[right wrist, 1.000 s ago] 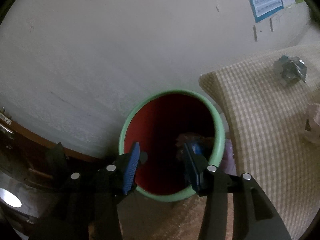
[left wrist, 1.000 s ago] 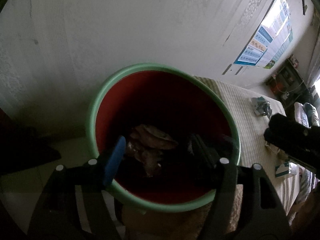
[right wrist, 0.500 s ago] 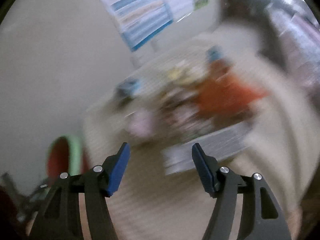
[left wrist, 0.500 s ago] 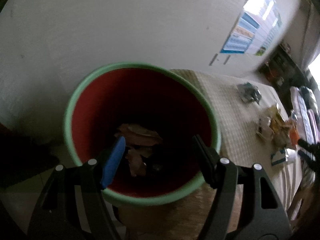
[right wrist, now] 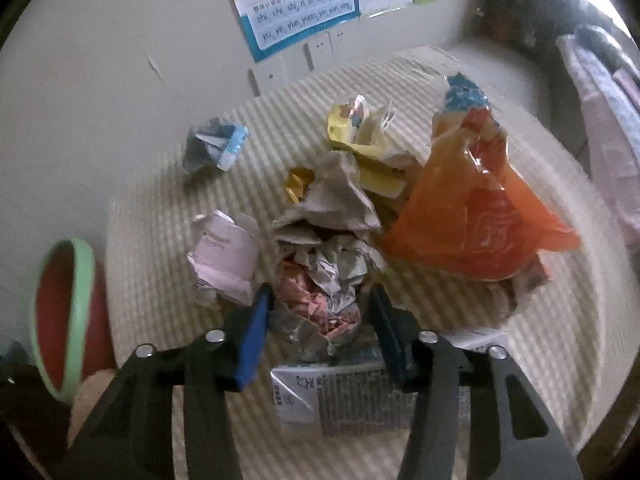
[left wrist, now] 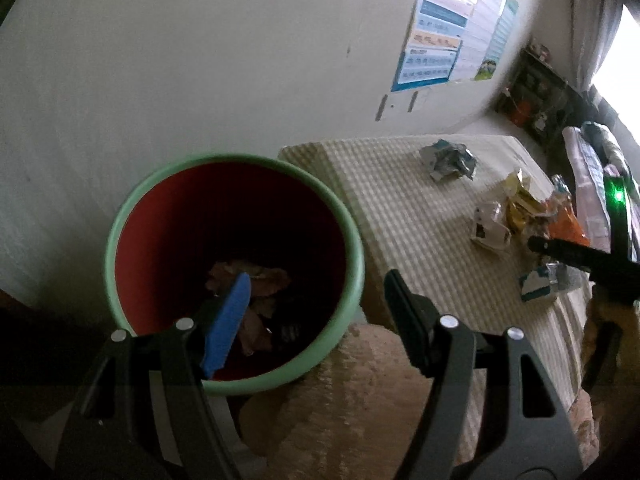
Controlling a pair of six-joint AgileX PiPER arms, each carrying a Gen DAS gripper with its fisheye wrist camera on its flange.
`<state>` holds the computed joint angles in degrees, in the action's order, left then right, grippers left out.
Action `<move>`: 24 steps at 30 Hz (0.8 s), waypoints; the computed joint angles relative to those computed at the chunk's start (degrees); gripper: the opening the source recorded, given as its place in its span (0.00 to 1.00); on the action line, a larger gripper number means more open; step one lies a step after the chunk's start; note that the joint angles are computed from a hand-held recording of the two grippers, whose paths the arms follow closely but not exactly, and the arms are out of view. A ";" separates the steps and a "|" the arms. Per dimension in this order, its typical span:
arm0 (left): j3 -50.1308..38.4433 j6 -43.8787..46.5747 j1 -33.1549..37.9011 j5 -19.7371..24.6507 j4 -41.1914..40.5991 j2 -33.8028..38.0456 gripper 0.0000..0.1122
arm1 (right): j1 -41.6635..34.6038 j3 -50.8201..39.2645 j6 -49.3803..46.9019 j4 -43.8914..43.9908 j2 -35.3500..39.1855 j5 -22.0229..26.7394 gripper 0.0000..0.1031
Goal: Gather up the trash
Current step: 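Move both grippers back over the table toward the crumpled paper pile, then grasp the crumpled newspaper ball with the right gripper while the left grasps the pink-white paper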
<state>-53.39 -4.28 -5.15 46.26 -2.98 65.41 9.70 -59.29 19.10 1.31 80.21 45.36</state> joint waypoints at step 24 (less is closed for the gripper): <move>-28.43 -9.69 -26.64 -1.68 1.36 36.82 0.47 | -30.32 17.19 -29.10 28.86 -33.85 14.44 0.36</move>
